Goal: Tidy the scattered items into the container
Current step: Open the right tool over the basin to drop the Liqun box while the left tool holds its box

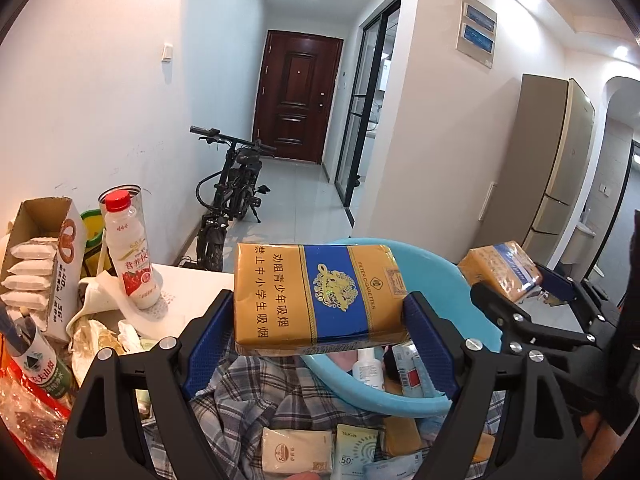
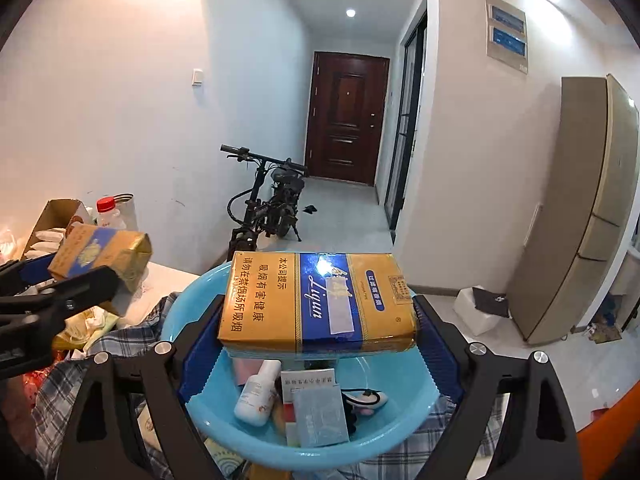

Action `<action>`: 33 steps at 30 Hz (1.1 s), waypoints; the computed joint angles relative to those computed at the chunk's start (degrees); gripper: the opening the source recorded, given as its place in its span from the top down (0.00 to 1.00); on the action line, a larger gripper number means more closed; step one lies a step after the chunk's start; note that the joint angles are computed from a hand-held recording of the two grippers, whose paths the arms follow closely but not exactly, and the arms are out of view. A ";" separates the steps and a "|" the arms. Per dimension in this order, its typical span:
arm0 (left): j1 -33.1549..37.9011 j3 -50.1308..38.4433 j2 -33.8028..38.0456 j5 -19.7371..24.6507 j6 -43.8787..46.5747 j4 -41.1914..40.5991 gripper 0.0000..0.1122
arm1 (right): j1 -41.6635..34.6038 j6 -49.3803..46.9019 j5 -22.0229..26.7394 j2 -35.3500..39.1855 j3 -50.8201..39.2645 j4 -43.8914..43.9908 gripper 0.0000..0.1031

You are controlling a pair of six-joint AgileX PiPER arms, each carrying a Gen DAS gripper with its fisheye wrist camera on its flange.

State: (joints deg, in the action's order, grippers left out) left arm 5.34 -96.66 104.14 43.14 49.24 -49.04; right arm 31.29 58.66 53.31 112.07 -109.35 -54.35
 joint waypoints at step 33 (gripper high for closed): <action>-6.16 3.47 0.06 -8.49 -3.44 10.88 0.26 | -3.31 0.60 -7.16 -3.26 7.00 3.65 0.12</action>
